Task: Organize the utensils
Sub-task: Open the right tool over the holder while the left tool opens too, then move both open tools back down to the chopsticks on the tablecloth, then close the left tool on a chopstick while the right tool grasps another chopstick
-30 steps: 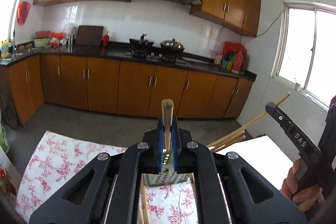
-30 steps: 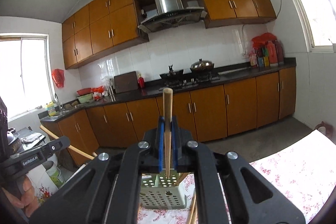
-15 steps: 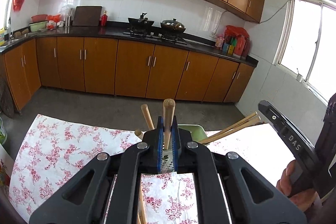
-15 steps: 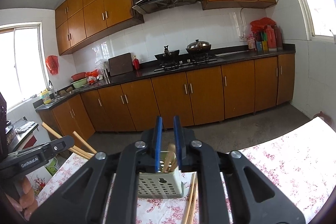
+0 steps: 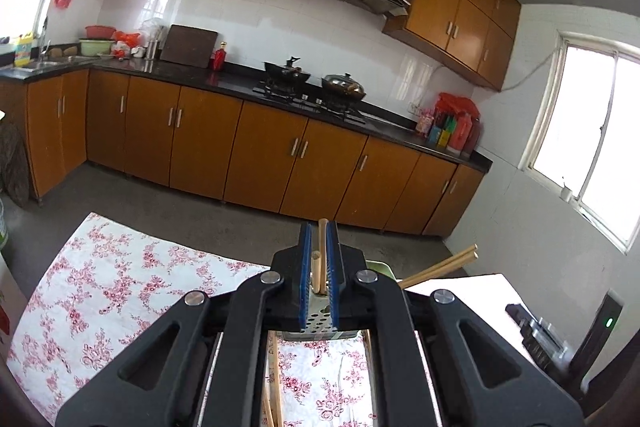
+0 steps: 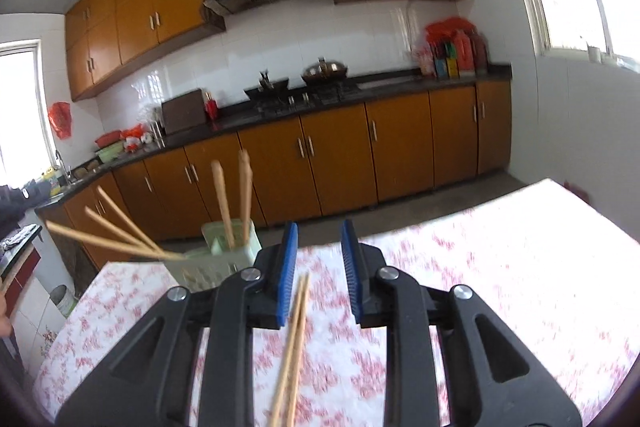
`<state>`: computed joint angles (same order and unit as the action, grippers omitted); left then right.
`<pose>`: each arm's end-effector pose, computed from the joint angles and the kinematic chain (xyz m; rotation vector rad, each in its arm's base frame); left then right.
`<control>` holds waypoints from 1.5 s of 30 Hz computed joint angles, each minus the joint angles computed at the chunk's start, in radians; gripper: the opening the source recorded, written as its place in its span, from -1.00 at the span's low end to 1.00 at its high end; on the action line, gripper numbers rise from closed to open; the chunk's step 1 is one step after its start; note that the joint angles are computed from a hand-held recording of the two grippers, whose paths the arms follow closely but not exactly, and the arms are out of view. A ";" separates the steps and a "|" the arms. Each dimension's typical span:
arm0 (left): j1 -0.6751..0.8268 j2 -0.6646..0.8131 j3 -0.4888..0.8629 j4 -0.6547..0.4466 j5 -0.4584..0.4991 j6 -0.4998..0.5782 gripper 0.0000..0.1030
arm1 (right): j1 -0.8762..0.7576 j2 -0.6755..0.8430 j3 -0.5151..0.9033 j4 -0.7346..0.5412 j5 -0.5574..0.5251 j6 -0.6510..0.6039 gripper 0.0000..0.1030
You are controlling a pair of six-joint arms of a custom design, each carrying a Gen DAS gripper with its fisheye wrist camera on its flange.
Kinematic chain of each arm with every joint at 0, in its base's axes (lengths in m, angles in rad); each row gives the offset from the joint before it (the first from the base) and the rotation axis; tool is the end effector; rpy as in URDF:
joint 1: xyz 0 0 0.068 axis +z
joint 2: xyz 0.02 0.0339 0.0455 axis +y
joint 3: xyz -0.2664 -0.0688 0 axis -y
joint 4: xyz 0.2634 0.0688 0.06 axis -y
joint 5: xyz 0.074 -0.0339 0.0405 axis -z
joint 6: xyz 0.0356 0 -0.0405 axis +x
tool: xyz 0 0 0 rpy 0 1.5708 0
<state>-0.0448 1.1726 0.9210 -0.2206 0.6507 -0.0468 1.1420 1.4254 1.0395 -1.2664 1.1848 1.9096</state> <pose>0.2766 -0.0340 0.3051 0.4049 1.9706 -0.7191 0.1302 0.2054 0.2464 0.6831 1.8350 -0.1390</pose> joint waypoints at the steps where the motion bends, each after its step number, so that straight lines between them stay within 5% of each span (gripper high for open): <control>1: 0.006 -0.001 -0.004 0.011 0.010 -0.021 -0.85 | 0.002 -0.003 -0.026 0.028 -0.022 0.008 -0.54; 10: 0.108 -0.112 -0.132 0.027 0.115 0.017 -0.85 | -0.020 0.007 -0.168 0.328 -0.140 -0.141 -0.54; 13: 0.080 -0.107 -0.176 0.007 0.052 0.102 -0.82 | -0.038 0.008 -0.197 0.448 -0.165 -0.243 -0.54; 17: 0.024 -0.013 -0.221 0.031 -0.070 0.190 -0.43 | -0.124 0.013 -0.282 0.736 -0.324 -0.457 -0.54; 23: 0.004 0.221 -0.247 0.108 -0.164 0.262 -0.43 | -0.230 0.154 -0.295 0.937 -0.524 -0.579 -0.54; 34: 0.040 0.425 -0.225 0.129 -0.140 0.307 -0.43 | -0.263 0.320 -0.210 0.926 -0.581 -0.634 -0.57; 36: 0.026 0.432 -0.222 0.127 -0.142 0.300 -0.43 | -0.255 0.339 -0.190 0.889 -0.562 -0.628 -0.79; 45: -0.060 0.462 -0.230 0.157 -0.176 0.291 -0.44 | -0.289 0.265 -0.277 0.769 -0.532 -0.410 -0.85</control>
